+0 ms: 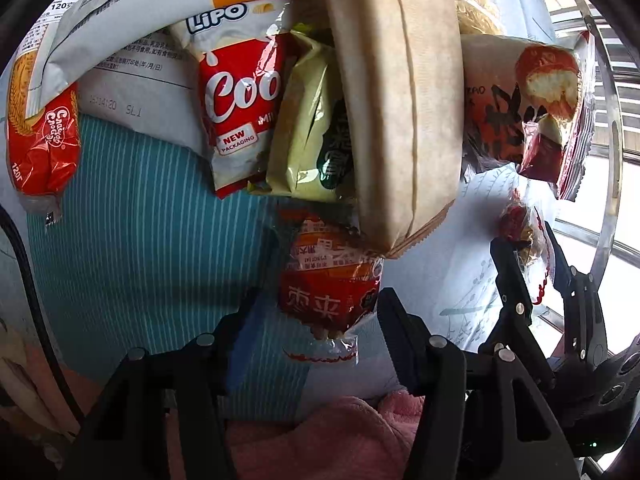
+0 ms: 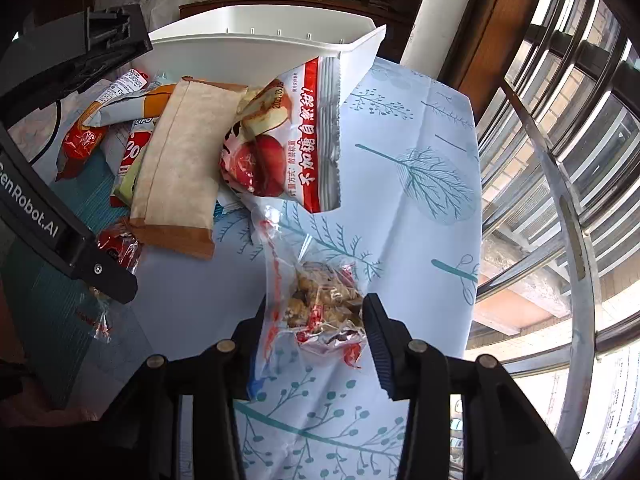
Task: Organize snacks
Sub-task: 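Grasp the clear nut-candy bag with the right gripper while the left gripper grasps the red packet, then carry the nut-candy bag over the white bin with the right gripper while the left gripper carries the red packet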
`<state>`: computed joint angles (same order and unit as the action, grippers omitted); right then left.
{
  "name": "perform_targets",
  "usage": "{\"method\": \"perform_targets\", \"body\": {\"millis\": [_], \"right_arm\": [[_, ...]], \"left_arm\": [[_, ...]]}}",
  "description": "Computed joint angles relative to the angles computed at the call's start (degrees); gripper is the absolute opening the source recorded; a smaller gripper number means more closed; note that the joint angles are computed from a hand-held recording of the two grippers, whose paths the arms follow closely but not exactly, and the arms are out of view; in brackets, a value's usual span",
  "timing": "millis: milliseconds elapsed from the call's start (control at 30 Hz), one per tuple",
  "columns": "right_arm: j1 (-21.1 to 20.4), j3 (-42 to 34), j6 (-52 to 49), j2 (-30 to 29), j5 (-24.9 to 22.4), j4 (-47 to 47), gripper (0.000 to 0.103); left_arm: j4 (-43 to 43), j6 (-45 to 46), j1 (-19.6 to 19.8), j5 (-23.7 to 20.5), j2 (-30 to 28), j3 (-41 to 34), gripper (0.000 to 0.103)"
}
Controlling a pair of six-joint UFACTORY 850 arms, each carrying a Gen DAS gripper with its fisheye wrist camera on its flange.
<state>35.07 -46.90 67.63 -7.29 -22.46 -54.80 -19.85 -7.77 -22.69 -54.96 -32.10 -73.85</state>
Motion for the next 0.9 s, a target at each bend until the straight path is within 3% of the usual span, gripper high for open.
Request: {"method": "perform_targets", "body": {"millis": [333, 900], "right_arm": [[-1.2, 0.0, -3.7, 0.3, 1.3, 3.4, 0.039], [-0.3, -2.7, -24.1, 0.6, 2.9, 24.4, 0.037]], "left_arm": [[-0.2, -0.9, -1.1, -0.9, -0.7, -0.1, 0.049], [2.4, -4.1, 0.4, -2.1, 4.0, 2.3, 0.049]]}}
